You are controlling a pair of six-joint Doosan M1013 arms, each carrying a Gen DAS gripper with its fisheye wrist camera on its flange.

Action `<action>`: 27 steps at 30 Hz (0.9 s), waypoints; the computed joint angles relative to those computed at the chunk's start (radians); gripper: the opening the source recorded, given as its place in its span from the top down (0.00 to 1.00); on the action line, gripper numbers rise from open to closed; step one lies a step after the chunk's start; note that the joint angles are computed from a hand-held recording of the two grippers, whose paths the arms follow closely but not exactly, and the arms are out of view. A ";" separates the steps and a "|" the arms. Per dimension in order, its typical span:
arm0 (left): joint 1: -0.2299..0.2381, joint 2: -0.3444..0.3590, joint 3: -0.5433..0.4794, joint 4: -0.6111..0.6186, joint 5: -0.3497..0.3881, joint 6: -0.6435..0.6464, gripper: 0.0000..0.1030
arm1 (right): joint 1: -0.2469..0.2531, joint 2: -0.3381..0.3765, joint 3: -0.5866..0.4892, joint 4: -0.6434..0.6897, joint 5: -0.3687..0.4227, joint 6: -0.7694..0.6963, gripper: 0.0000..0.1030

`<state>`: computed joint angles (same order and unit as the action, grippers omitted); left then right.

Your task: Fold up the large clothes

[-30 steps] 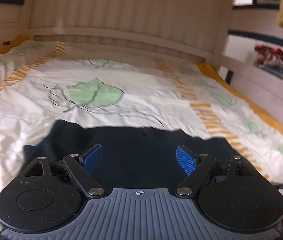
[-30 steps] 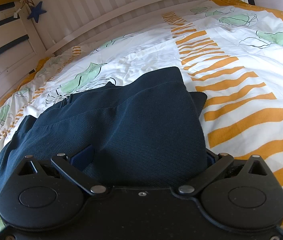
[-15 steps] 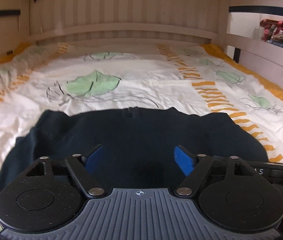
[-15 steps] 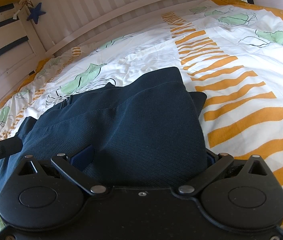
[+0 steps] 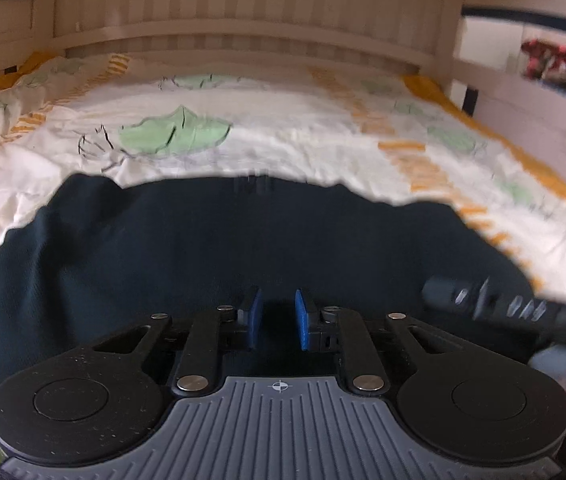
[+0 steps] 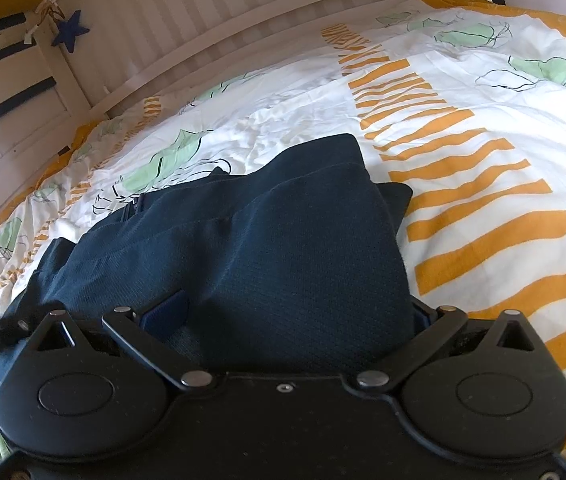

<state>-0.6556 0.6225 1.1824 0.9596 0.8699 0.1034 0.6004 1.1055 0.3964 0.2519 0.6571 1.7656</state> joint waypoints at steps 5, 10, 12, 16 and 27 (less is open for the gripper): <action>-0.004 0.015 -0.001 0.037 0.018 0.010 0.82 | -0.006 -0.007 0.019 0.042 -0.017 0.001 0.00; 0.005 0.006 0.007 0.010 -0.007 -0.009 0.82 | -0.022 -0.021 0.053 0.179 -0.033 -0.011 0.00; 0.004 0.007 0.006 0.010 -0.003 -0.001 0.82 | -0.032 -0.024 0.059 0.252 -0.025 -0.015 0.00; 0.006 0.005 0.008 0.007 -0.007 -0.005 0.82 | -0.052 -0.015 0.041 0.371 0.027 0.006 0.00; 0.012 0.001 0.010 -0.009 -0.021 -0.004 0.82 | -0.065 -0.003 0.026 0.483 0.057 0.036 0.00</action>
<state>-0.6440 0.6239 1.1923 0.9507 0.8491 0.0998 0.5358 1.1022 0.4227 0.7347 0.7146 1.8013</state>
